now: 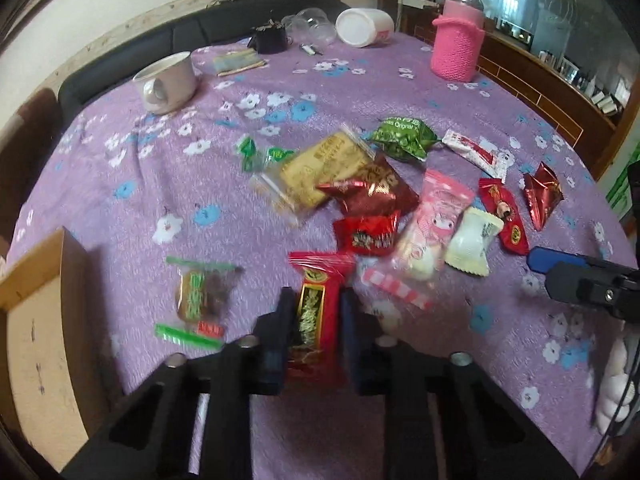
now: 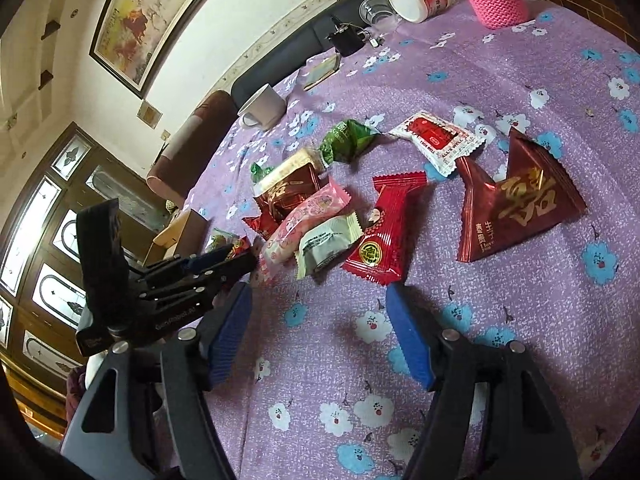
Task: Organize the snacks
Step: 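Grasp a red candy bar with the right tool while the left grasps a red snack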
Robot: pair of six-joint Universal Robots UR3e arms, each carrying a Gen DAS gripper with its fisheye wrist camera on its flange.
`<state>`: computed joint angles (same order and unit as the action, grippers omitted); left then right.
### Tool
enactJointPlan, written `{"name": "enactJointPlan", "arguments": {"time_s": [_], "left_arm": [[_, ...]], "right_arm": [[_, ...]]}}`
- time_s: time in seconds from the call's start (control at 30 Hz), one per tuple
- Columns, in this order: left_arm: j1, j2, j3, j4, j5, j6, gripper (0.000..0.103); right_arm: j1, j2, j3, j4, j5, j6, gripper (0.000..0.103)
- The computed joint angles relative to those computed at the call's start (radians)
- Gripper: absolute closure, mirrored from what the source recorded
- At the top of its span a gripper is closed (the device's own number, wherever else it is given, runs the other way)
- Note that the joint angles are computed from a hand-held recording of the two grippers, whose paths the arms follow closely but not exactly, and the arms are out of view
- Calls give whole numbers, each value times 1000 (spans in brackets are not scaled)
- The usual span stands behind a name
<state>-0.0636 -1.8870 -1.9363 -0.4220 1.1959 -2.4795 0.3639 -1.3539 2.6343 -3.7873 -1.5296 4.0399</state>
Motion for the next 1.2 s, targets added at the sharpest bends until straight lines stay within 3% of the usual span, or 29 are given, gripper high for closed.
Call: {"name": "enactJointPlan", "arguments": {"time_s": [0.17,0.37,0.5,0.57,0.7,0.77,0.87,1.07,1.2], "left_arm": [[38,79,-85,-9,-27,-23,84],[132,198,-212,-42,-151,-28,84],[243,342,-301,-158,-271,47,84],[283,390,-327,-206,-314,74,84],[388,497,-376,-344,-390,163,84],[429,533,-388,-396,-406,195,84],[516,582,-397,-492,-436,252,84],[741,659,-374,-756,-503,396,84],[856,670,-382,-780,-495,417,84]], "right_arm": [[-2,-2,2,0,1,-3,32],[-1,-24,0,33,-6,1,32],[63,-142,-92,320,-148,-9,32],[55,-168,-126,406,-166,-16,33],[47,-158,-250,613,-241,-46,42],[42,-118,-315,705,-254,-78,54],[67,-80,-366,760,-317,-94,81],[112,-181,-297,719,-345,-28,83],[195,-202,-368,736,-360,-18,82]]}}
